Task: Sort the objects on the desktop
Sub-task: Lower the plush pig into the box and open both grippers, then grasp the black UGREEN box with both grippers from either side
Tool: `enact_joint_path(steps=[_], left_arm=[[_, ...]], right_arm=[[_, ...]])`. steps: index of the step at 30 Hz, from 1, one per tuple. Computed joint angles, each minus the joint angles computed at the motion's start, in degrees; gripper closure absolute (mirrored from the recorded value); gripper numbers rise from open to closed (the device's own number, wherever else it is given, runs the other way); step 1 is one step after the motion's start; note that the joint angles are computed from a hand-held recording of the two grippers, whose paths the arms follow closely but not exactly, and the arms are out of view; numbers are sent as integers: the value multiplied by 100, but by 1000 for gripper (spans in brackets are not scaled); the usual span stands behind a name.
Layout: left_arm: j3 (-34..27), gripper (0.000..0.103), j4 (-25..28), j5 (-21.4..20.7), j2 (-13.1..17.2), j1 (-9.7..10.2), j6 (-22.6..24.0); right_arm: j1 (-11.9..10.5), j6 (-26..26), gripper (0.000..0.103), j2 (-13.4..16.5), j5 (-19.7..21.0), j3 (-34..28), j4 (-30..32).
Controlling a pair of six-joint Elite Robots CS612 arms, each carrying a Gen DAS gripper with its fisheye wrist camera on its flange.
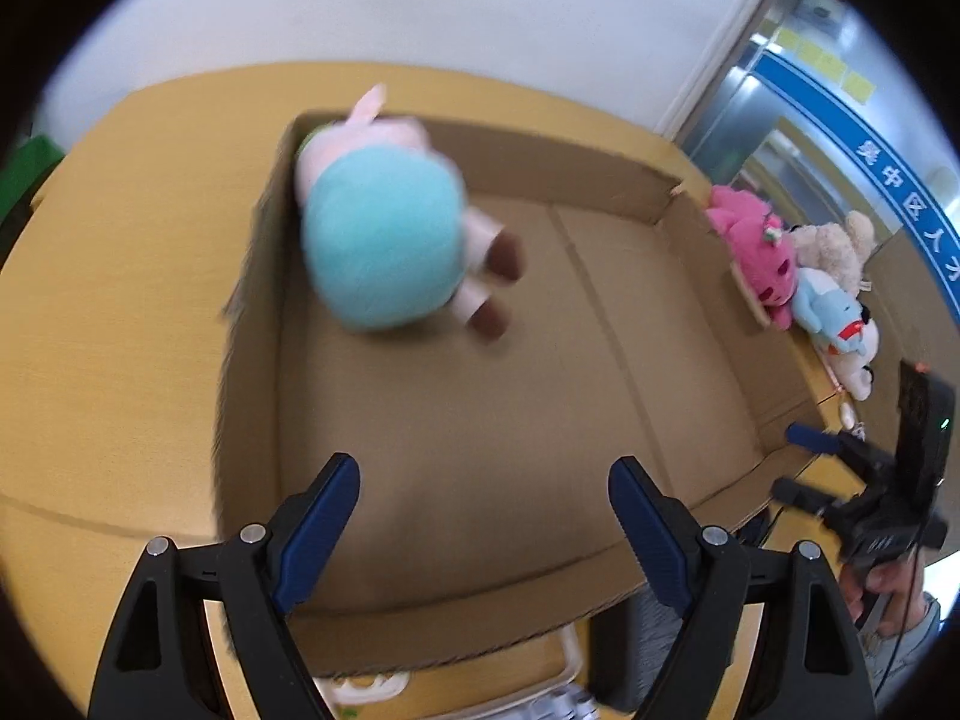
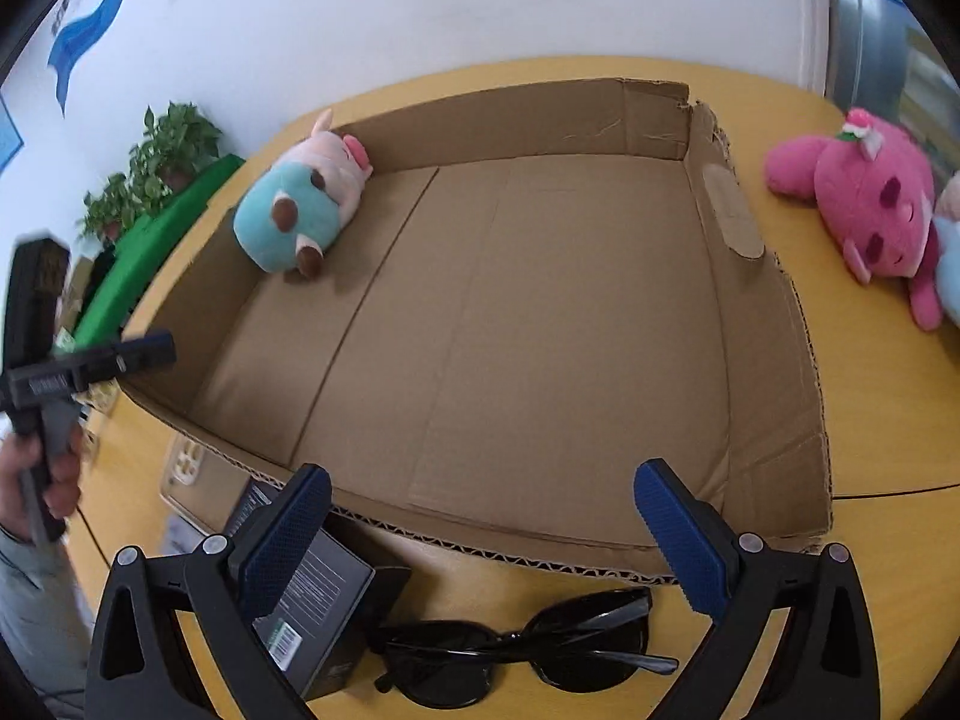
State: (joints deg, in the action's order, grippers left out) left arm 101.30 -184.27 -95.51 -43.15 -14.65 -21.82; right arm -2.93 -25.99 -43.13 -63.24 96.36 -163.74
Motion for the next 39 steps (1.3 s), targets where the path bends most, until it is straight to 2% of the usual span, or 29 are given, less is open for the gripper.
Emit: enact_joint_path(steps=[2,5,7,9,12,14,16,18,21,26,29,35,39], left_arm=[[-263,17,86,-152,69,-49,217],[-935,17,767,-479,327,-101,462],[-1402,17,1233,-534,562,-115,531],[-1923,17,1838,-315,832,-112,289],[-2394,17,2477,-74,1096,-19,-463],[-2467,18,2391,-293,1209,106,-974],[-2436,18,2252,-463,1241,193,-1211],[-2360,18,2234,-248,1188,192,-1242],[-2273,18,2129,-358,1158,239,-1338],[-2111,18,2231,-142,987,134,-967],[-1706,18,1807,195,678,14,-650],[-330,17,-93,473,-121,-234,-70],[402,16,-914,577,-404,-382,174]], right_arm=[[-23,92,0,27,16,21,-111],[-28,228,0,30,-22,62,-228],[7,276,0,49,-109,95,-378],[26,319,0,77,-95,81,-424],[24,358,0,75,-120,106,-453],[34,356,0,67,-178,113,-451],[35,349,0,64,-174,116,-429],[39,342,0,62,-173,126,-436],[48,343,0,59,-181,130,-411],[74,381,0,57,-217,102,-337],[82,357,0,34,-177,77,-211],[73,355,0,-6,-74,150,-196],[60,323,0,-101,44,328,-419]])
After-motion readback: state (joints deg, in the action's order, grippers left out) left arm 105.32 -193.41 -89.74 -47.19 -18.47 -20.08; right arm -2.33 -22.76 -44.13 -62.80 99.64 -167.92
